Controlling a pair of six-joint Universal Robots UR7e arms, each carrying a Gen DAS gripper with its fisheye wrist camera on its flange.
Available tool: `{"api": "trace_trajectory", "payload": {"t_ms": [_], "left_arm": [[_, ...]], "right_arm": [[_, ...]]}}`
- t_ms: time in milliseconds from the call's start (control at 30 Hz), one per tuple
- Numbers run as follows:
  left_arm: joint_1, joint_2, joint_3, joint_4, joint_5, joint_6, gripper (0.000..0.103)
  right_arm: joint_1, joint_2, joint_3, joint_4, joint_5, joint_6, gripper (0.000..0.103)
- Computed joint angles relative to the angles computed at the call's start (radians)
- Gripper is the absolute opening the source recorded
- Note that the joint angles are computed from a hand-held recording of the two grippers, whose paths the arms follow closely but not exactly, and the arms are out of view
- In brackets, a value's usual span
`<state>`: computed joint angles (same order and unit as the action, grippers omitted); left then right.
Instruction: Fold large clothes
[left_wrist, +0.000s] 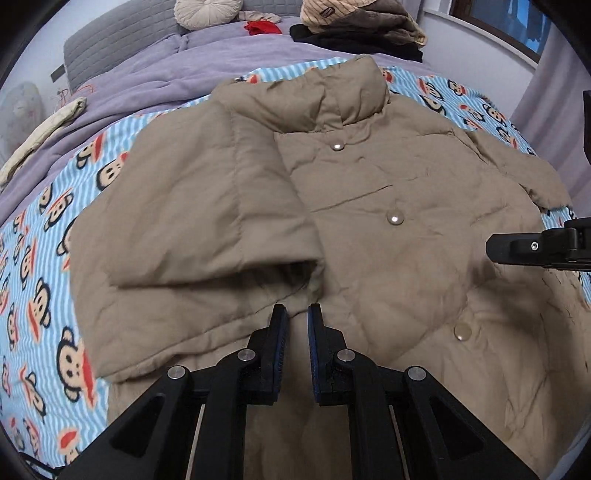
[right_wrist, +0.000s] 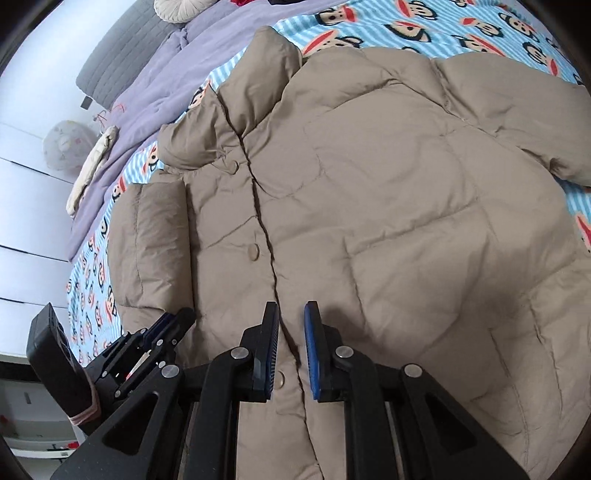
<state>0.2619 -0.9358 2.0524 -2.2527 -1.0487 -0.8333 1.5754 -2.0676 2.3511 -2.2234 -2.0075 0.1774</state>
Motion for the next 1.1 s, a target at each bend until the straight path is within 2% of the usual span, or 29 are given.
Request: {"api": "trace_trajectory", "payload": {"t_ms": [33,67,100,133,167,300,333,400,467,567,667,733,800,867,967,1000,1067,1100], "left_arm": [[-0.008,-0.017,0.005,0.04,0.01,-0.034,0.025],[-0.014,-0.033,0.004,0.088,0.024,-0.07,0.065],[-0.023,-0.052,0.008,0.131,0.044,-0.113,0.086],[-0.036,-0.08,0.022,0.163,0.07,-0.154,0.1],[-0.045,-0.107,0.034,0.19,0.084,-0.182,0.1],[-0.043,-0.184,0.056,0.344,0.136,-0.358,0.1],[-0.028,-0.204,0.065,0.374,0.139,-0.42,0.099],[0.022,-0.231,0.085,0.364,0.112,-0.503,0.099],[0.062,-0.253,0.123,0.305,0.089,-0.545,0.099],[0.093,-0.223,0.143,0.274,0.06,-0.554,0.099],[0.096,-0.208,0.172,0.226,0.054,-0.529,0.099],[0.097,-0.214,0.172,0.222,0.04,-0.509,0.099],[0.102,-0.252,0.17,0.204,0.015,-0.469,0.099],[0.09,-0.337,0.203,0.102,0.029,-0.419,0.099],[0.142,-0.414,0.21,-0.013,0.039,-0.354,0.099],[0.182,-0.417,0.205,-0.055,0.03,-0.335,0.099],[0.29,-0.387,0.193,-0.156,-0.029,-0.278,0.099],[0.347,-0.362,0.184,-0.199,-0.059,-0.269,0.099]], "right_arm": [[0.018,0.005,-0.001,0.005,-0.015,-0.002,0.018],[0.041,0.027,-0.009,0.004,-0.031,-0.002,0.03],[0.063,0.053,-0.017,0.001,-0.042,-0.002,0.042],[0.076,0.038,-0.006,0.012,-0.063,-0.007,0.072],[0.105,0.065,-0.007,-0.016,-0.065,-0.029,0.085],[0.222,0.067,0.034,-0.048,-0.146,-0.149,0.085],[0.268,0.119,0.043,-0.103,-0.173,-0.199,0.085],[0.351,0.192,0.069,-0.163,-0.27,-0.279,0.087],[0.42,0.324,0.111,-0.329,-0.407,-0.415,0.087],[0.435,0.496,0.134,-0.582,-0.493,-0.589,0.087],[0.41,0.571,0.1,-0.729,-0.515,-0.602,0.087],[0.36,0.516,0.08,-0.758,-0.478,-0.502,0.087],[0.267,0.381,0.072,-0.661,-0.37,-0.328,0.087],[0.121,0.248,0.058,-0.539,-0.226,-0.172,0.087],[-0.049,0.141,0.046,-0.422,-0.048,-0.107,0.084],[-0.088,0.122,0.044,-0.402,0.001,-0.099,0.083],[-0.164,0.084,0.046,-0.361,0.113,-0.084,0.068],[-0.189,0.075,0.046,-0.351,0.162,-0.087,0.065]]}}
